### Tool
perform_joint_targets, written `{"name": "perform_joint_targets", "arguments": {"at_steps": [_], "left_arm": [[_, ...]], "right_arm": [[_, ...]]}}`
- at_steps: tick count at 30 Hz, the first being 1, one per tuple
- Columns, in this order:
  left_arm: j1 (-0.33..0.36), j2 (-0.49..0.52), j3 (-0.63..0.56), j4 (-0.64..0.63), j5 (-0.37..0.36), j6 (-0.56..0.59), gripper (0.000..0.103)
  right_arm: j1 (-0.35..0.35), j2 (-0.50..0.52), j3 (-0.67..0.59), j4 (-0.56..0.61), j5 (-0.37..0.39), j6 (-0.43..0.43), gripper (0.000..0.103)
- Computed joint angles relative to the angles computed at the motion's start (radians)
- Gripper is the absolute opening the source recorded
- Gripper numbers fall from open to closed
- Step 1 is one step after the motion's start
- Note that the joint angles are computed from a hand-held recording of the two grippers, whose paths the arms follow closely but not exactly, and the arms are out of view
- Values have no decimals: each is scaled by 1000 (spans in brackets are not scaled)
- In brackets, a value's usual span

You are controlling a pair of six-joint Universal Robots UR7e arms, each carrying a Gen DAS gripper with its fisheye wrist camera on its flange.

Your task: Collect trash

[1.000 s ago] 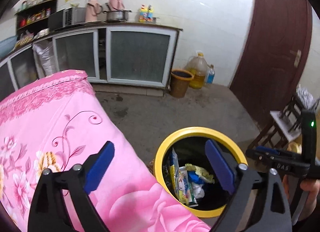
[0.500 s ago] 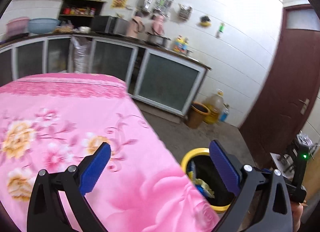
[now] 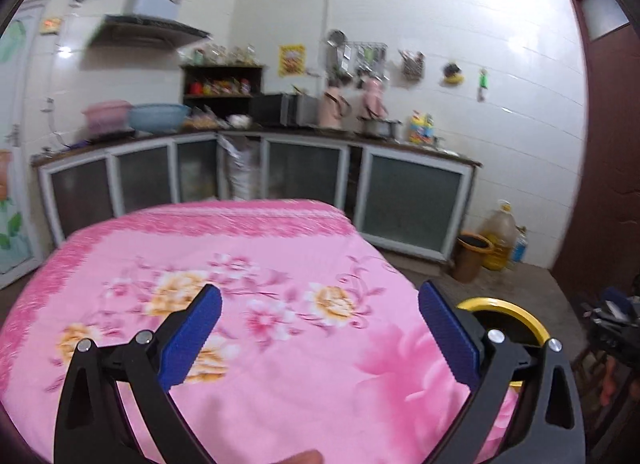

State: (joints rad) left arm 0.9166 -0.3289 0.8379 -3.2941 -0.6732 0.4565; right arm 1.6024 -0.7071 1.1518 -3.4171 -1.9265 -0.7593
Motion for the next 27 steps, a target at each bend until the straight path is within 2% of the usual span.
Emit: {"name": "perform_joint_targets", "arguments": {"at_steps": [4, 8, 12, 14, 20, 23, 27], "left_arm": [[-19, -43, 119, -197, 41, 99, 95], [-39, -88, 245, -399, 75, 184, 95], [-64, -120, 339, -540, 138, 226, 95], [-72, -145, 397, -561, 157, 193, 95], [-79, -166, 472, -603, 293, 134, 95], [-72, -195, 556, -557, 325, 24, 95], [-61, -228, 648, -416, 343, -160, 95]], "right_arm": [[6, -44, 116, -117, 96, 1, 95], [18, -77, 196, -124, 151, 18, 95], [26, -93, 272, -164, 193, 24, 95], [28, -91, 306, -213, 201, 25, 95], [26, -84, 385, -303, 183, 15, 95], [26, -73, 412, -342, 162, 9, 95], [23, -75, 446, -312, 152, 19, 95]]}}
